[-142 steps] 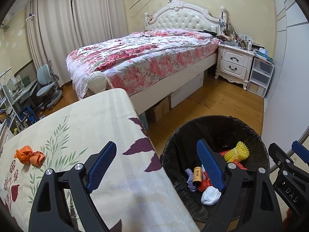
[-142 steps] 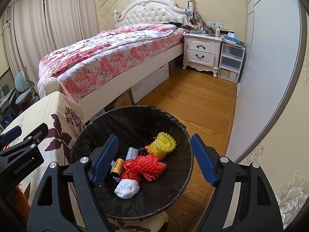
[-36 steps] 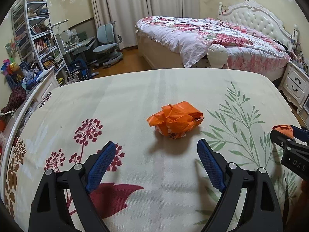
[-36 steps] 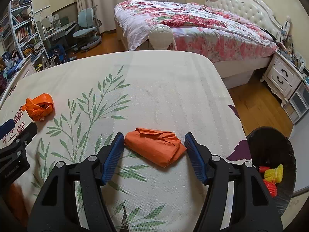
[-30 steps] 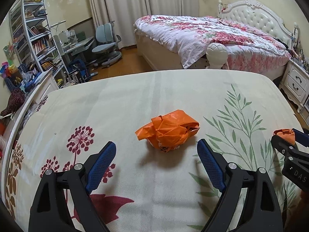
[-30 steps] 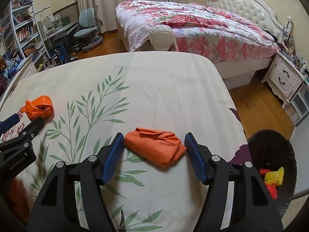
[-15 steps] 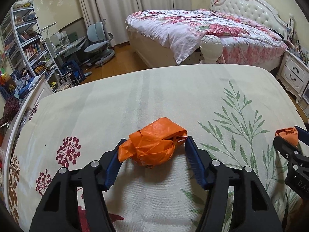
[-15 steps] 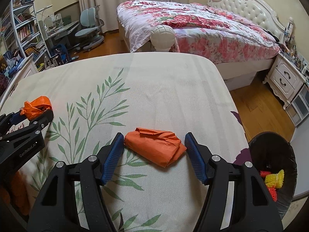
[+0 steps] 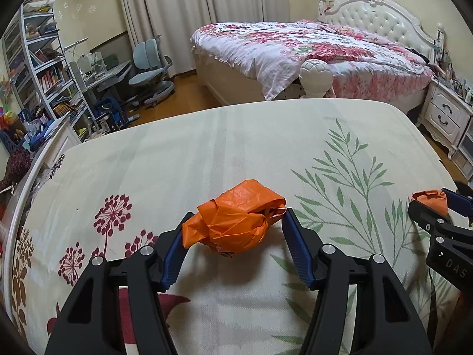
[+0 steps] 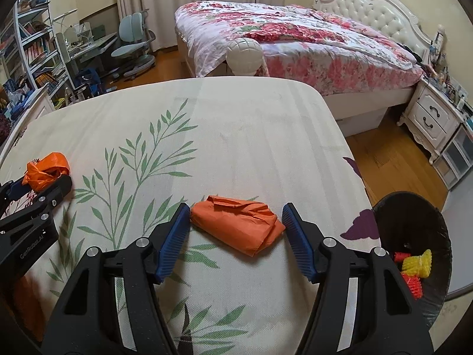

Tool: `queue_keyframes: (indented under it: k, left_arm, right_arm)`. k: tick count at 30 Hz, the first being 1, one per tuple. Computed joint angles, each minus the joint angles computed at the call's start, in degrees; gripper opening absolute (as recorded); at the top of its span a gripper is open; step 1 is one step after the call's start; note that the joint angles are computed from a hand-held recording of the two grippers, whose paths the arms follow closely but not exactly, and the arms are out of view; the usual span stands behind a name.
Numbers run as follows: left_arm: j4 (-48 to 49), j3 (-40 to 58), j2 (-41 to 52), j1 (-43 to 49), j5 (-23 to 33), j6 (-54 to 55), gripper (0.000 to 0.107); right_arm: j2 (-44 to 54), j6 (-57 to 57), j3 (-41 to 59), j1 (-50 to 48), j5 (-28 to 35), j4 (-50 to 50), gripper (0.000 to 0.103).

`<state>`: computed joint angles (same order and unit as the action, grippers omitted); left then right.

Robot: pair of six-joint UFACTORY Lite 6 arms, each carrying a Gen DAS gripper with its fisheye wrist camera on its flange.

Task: Collect trash
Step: 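Carry both orange bags over the black bin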

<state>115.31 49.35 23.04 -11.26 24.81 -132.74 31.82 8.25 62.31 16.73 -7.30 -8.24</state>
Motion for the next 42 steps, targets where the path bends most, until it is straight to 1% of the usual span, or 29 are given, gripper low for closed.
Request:
queue_keyframes:
  k: [2,5,14,21,24,31,34,42]
  left_arm:
    - [0.31,-1.66,-1.41,-0.36,-0.15,-1.09,0.061]
    - [-0.08,-3.74,-3.26,-1.34,0.21,-1.64,0.061]
    - [-0.97,-12.35,-10.37,-6.64,3.06,-6.02,0.061]
    - [-4.37,-16.72,-13.89,-11.85,5.26,-6.48,0.061]
    - [-6.16,-18.4,-15.36,-14.19,6.43,-6.96,0.061]
    - [-11.8,-20.17,-17.31,-21.11,9.48,-6.32,0.061]
    - [-13.96,-20.42,-18.02,-24.54,10.82,-6.1,0.061]
    - [-18.25,-18.17,-17.96,-32.91,13.28,-5.94,0.061]
  right_arm:
    - [-1.45,1.97,-2.02,-0.16,-0.59,-1.75,0.063]
    - [-3.75,-0.12,-5.37,-0.26,-1.62,0.42,0.063]
    - [-13.12,-1.51,-17.75,-1.13,-5.51,1.6,0.063]
    - [-19.83,-0.38,-26.63,-2.26,-8.44,-0.26,0.063]
    - [-22.83,1.59,-30.27,-3.4,-9.71,-2.79,0.063]
    - [-31.34,9.36,-38.4,-8.88,-12.12,-13.87,0.063]
    - [-35.29,13.56,-41.43,-12.72,-12.71,-20.22,0.063]
    - [-46.8,30.19,-47.87,-28.12,-14.96,-44.92,0.063]
